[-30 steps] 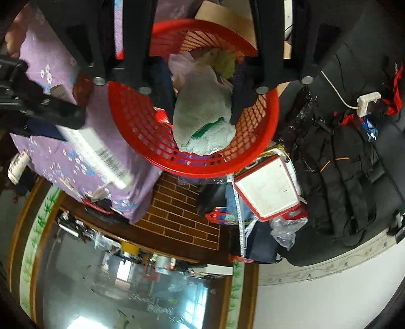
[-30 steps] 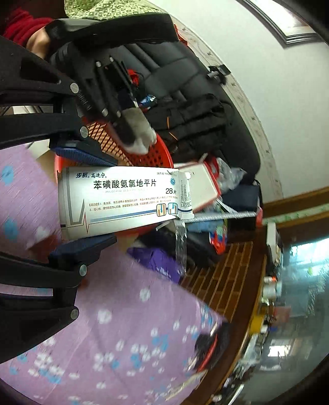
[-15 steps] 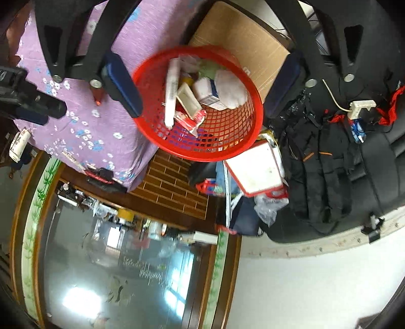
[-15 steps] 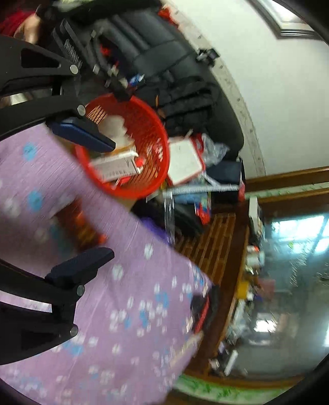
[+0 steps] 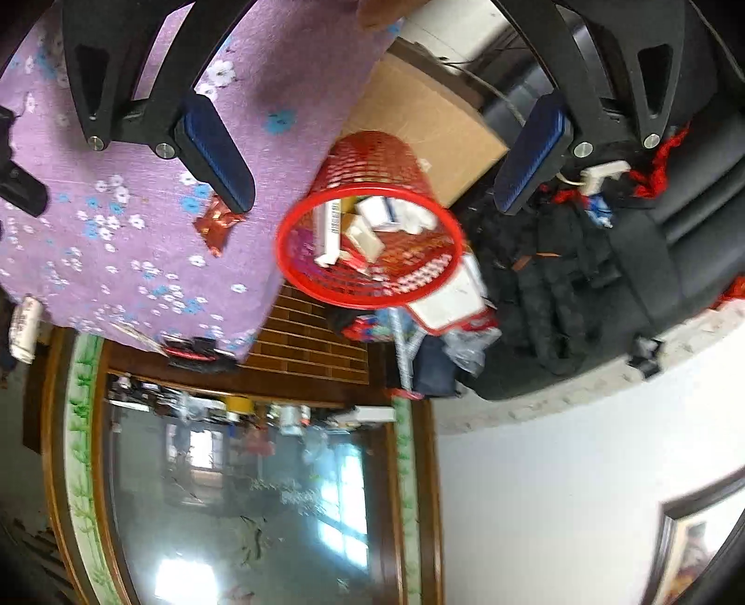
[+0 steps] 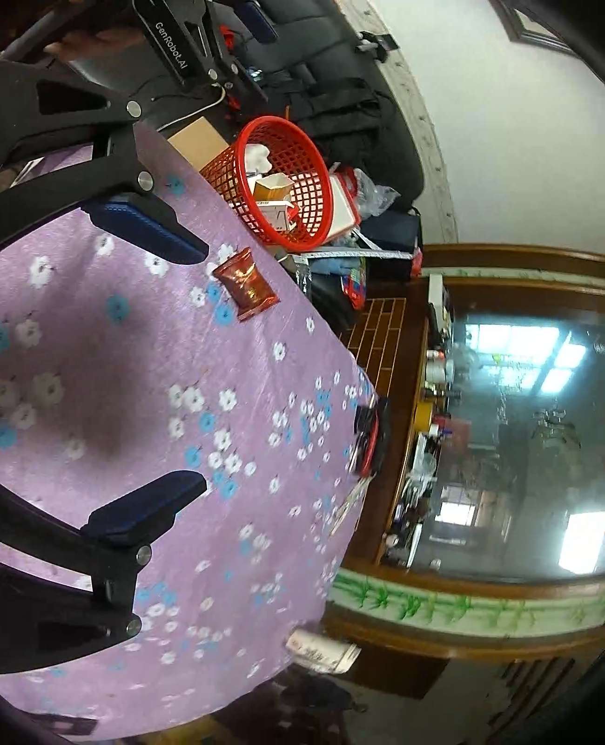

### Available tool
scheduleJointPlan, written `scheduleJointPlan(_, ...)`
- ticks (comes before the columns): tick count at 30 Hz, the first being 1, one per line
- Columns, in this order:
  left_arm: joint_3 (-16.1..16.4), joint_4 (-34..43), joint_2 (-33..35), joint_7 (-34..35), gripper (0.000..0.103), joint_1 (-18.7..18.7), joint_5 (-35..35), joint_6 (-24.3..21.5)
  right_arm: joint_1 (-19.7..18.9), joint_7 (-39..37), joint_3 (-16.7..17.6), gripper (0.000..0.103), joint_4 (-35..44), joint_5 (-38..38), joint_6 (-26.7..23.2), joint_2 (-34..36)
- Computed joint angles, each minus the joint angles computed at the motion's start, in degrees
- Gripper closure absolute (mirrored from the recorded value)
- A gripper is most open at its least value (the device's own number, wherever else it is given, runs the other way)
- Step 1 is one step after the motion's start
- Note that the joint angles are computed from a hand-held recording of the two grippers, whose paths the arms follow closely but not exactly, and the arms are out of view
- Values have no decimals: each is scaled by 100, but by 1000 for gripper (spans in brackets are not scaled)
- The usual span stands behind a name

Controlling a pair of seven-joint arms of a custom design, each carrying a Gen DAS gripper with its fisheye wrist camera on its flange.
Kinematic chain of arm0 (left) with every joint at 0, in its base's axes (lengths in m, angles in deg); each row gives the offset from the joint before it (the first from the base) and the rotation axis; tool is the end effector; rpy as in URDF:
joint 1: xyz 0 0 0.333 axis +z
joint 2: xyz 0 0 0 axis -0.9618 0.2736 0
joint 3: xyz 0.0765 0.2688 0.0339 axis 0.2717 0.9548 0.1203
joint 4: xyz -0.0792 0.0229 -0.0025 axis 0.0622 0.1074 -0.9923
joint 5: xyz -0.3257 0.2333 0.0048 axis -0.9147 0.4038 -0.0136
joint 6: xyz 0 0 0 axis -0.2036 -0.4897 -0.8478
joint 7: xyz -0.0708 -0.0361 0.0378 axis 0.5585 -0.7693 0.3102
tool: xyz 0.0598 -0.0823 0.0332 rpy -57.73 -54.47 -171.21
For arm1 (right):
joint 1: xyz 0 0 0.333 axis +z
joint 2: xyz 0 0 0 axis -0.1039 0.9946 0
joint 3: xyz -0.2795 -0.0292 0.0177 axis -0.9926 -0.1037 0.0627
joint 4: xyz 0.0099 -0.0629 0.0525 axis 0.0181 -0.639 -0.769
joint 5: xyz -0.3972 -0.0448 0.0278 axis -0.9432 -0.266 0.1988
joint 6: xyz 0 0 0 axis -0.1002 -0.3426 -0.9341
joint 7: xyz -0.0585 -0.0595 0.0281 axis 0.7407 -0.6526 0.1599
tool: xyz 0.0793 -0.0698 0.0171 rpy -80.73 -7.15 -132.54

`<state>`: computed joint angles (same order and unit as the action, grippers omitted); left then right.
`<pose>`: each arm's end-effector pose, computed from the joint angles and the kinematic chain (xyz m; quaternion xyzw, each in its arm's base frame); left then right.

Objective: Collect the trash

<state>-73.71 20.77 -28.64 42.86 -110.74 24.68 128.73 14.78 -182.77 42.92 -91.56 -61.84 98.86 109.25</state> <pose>0.6789 -0.4091 0.3008 -0.5497 0.6528 -0.3628 0.3743 0.6275 0.1993 0.3167 -0.5625 0.6873 -0.3680 0.2753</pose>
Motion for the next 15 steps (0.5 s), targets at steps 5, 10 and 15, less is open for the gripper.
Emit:
scheduleJointPlan(5, 89, -572, -359, -235, 1, -130, 487, 149, 136, 613, 97, 9, -404, -570, -263, -318)
scheduleJointPlan(10, 104, -712, -437, -747, 1, -166, 1004, 163, 108, 735, 329, 6, -532, -742, -561, -379)
scheduleJointPlan(15, -148, -628, -381, -679, 1, -16, 1101, 29, 59, 859, 397, 6, -589, -822, -625, -394)
